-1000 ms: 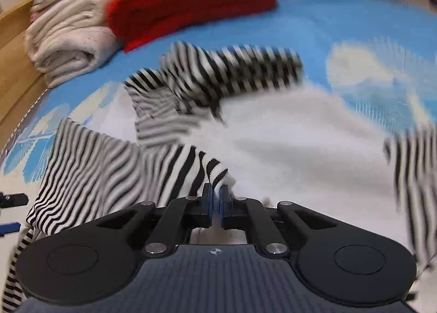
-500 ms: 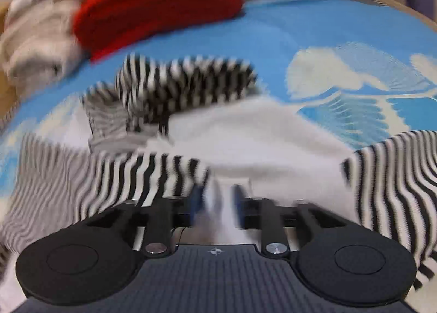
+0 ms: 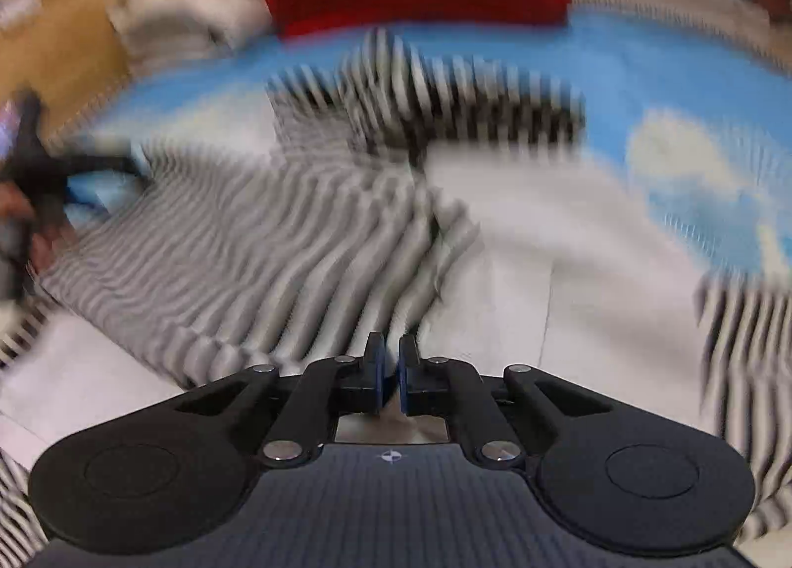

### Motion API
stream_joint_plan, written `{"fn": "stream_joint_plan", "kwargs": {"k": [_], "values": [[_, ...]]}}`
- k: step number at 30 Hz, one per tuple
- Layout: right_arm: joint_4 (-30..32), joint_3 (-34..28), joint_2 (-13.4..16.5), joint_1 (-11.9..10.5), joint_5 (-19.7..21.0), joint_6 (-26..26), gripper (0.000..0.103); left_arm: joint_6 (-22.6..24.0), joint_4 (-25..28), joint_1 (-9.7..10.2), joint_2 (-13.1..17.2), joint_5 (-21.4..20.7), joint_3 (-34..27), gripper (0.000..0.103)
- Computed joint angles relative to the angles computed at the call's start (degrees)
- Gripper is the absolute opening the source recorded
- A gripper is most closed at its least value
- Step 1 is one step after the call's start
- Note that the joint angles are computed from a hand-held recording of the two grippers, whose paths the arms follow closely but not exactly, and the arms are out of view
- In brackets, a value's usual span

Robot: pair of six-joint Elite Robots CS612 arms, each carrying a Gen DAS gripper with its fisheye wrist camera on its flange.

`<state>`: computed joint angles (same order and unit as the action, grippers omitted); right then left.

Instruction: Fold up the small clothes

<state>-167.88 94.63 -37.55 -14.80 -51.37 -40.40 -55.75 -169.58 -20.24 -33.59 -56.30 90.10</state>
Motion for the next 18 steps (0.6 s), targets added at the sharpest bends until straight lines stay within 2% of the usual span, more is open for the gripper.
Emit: {"fn": "stream_joint_plan", "kwargs": {"k": [2, 3, 6, 8, 10, 11, 14, 16, 17, 18], "values": [[-0.66, 0.24, -0.02, -0.10, 0.62, -2.20, 0.005, -0.77, 1.75, 0.14, 0.17, 1.21, -0.50, 0.103], [-0.18, 0.33, -0.45, -0.19, 0.60, -2.30, 0.006, -0.28, 0.80, 0.37, 0.28, 1.01, -0.39, 0.103], [-5.27, 0.66, 0.12, -1.46, 5.03, 5.39, 0.016, -1.72, -3.53, 0.78, -0.47, 0.12, 1.41, 0.103], [-7.91, 0.06, 1.07, -1.49, 4.57, 7.91, 0.020, -3.56, -6.02, 0.68, -1.50, -0.77, 3.05, 0.103], [-4.33, -0.89, 1.45, -1.19, 2.01, 8.33, 0.020, -2.55, -7.10, 0.11, -2.69, -0.76, 4.27, 0.103], [-5.00, -0.65, 1.55, -1.53, 2.97, 9.14, 0.020, -1.04, -8.37, -0.49, -3.37, -0.50, 5.32, 0.103], [-3.00, 0.63, -0.68, -1.47, 0.47, 7.90, 0.027, 4.26, -10.54, -3.02, -6.30, -0.48, 9.42, 0.103], [-5.19, 2.51, -2.52, -1.87, 1.33, 9.40, 0.042, 5.72, -11.80, -5.24, -8.56, -0.07, 12.76, 0.103], [-5.64, 3.69, -3.90, -2.16, 1.86, 9.74, 0.046, 5.12, -11.13, -6.50, -9.87, 0.70, 14.35, 0.103], [-6.66, 4.78, -5.01, -2.46, 2.67, 10.91, 0.054, 4.10, -10.63, -8.14, -11.62, 1.71, 16.55, 0.103]]}}
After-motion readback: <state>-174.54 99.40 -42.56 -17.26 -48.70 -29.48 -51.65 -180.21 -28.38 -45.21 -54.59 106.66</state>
